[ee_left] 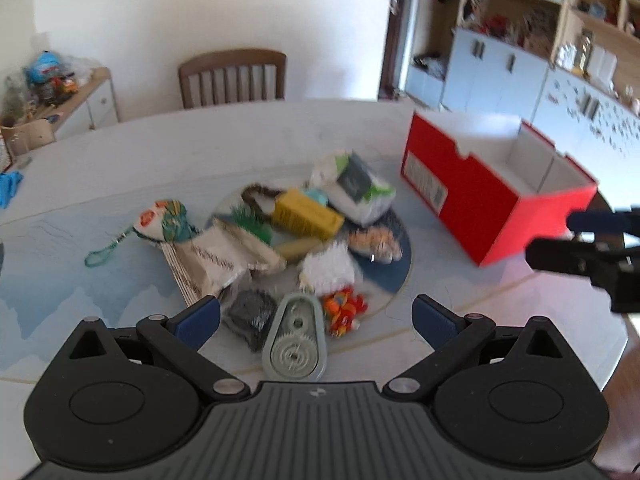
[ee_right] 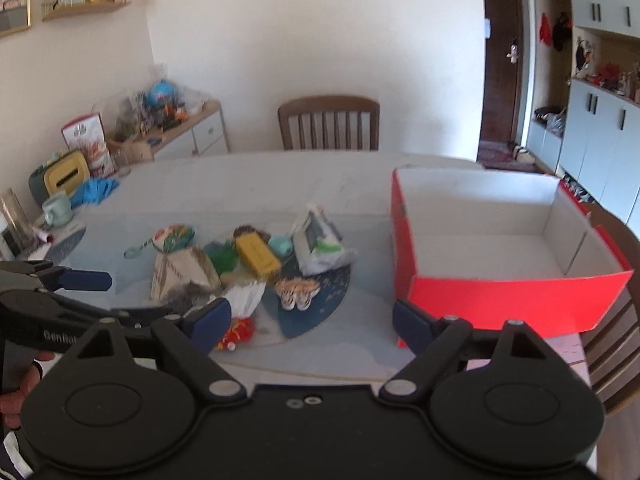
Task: Organize objects
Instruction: 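Move both tools toward the cluttered tray of items, then grasp the tooth plush with the right gripper while the left grasps the blue tape dispenser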
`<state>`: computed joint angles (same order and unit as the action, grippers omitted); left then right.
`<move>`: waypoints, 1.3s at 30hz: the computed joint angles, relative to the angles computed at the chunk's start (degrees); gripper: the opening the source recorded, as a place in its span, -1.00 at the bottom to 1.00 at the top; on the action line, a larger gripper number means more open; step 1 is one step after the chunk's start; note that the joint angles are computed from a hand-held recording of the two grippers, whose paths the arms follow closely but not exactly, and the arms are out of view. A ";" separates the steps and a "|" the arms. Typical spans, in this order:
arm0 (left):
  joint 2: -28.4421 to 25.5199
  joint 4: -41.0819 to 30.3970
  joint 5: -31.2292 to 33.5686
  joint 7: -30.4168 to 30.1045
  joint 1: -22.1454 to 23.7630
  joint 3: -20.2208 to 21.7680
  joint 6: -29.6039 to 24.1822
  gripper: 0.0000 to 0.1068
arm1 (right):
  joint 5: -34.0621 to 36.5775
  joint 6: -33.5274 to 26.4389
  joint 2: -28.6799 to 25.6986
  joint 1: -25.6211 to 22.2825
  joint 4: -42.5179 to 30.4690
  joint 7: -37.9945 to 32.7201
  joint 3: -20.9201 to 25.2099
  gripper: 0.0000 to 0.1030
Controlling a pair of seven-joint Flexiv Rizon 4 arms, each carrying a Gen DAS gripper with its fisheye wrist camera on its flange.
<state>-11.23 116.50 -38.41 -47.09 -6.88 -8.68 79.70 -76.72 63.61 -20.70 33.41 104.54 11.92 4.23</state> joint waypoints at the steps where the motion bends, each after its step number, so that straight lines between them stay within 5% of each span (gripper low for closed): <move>1: -0.51 -0.20 0.43 0.04 0.16 0.23 -0.76 0.92 | 1.13 0.03 -0.82 -0.02 -0.59 -1.09 0.19 0.66; 17: -6.29 -2.73 9.14 -1.61 1.98 0.94 -4.33 0.80 | 16.54 -0.22 -9.92 3.25 -9.13 -16.54 -3.54 0.40; 39: -8.31 -6.27 15.07 -3.65 2.76 1.70 -9.18 0.02 | 35.29 -1.23 -20.30 5.27 -21.77 -35.55 -5.75 -0.05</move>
<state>-19.55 110.24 -23.34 -50.74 -4.13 -6.98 70.52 -41.43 62.37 -41.00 38.68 82.77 -23.63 -1.52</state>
